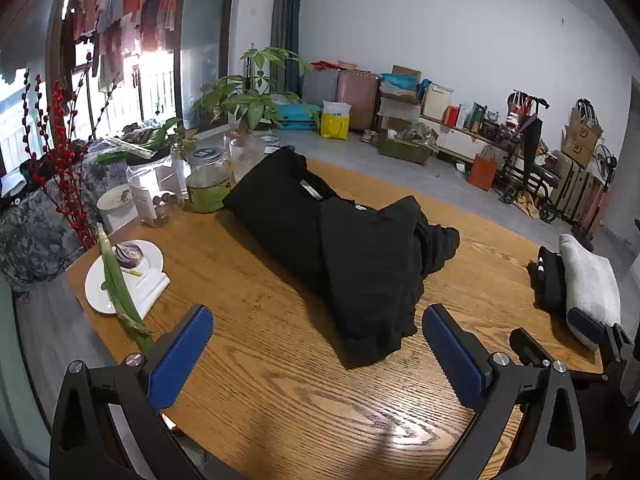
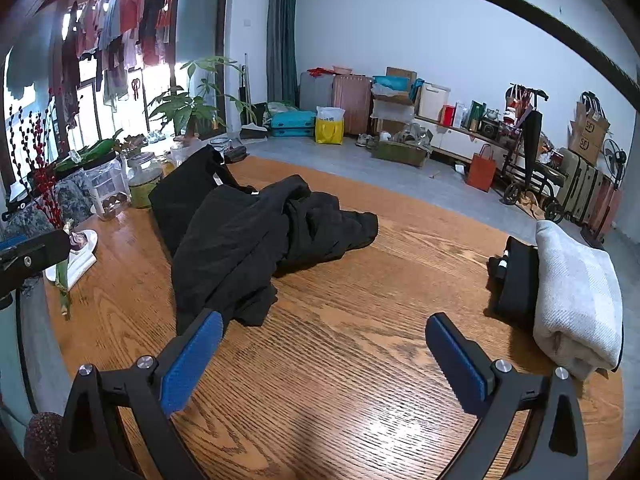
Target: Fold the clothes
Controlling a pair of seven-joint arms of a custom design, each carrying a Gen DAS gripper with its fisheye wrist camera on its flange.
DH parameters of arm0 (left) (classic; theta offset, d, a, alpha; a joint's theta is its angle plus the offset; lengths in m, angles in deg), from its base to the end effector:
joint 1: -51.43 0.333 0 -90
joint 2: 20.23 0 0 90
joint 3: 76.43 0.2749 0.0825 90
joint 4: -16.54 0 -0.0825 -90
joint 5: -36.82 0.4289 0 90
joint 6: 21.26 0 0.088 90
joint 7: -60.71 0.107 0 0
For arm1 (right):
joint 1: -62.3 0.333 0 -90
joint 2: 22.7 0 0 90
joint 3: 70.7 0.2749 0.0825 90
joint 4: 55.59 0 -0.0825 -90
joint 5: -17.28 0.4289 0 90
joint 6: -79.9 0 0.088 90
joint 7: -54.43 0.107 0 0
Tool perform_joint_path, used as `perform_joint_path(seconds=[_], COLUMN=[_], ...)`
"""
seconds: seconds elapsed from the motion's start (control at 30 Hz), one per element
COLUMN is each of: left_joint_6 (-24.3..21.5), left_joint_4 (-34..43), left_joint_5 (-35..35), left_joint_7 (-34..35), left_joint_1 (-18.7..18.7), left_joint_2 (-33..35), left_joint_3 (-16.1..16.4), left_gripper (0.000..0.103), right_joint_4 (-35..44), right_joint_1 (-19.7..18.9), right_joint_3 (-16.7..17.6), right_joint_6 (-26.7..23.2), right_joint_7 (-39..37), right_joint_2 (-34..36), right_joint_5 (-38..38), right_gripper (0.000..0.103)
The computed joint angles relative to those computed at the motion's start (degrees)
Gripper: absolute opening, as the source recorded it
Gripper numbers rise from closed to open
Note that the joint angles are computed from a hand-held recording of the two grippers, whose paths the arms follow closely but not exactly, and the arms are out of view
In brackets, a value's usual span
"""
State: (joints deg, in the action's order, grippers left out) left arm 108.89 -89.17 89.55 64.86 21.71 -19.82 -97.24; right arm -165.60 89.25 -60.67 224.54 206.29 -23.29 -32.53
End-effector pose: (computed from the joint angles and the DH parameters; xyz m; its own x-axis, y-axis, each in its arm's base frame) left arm 0.4264 -0.4857 0.5153 0.0954 -0.9895 0.1089 -0.6177 -0.1447 -0.7730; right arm 0.5098 0.3937 0.5039 0.1014 -0.9921 0.0734 -0.6153 -0.1205 -0.7790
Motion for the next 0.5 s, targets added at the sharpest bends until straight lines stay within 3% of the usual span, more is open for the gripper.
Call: perform_joint_path(seconds=[0.5], left_joint_6=[-0.57], left_joint_4=[0.32], left_joint_5=[0.12], left_joint_7=[0.72], left_joint_1=[-0.30], left_joint_2=[0.55], left_joint_3=[0.17], left_gripper=[0.103], right_joint_4=[0.78], right_joint_1=[0.41], right_joint_3=[-0.34], right_joint_6=[-0.35], right_joint_7=[-1.92], right_joint_2=[1.13], right_joint_5=[2.48], right_gripper=[0.103])
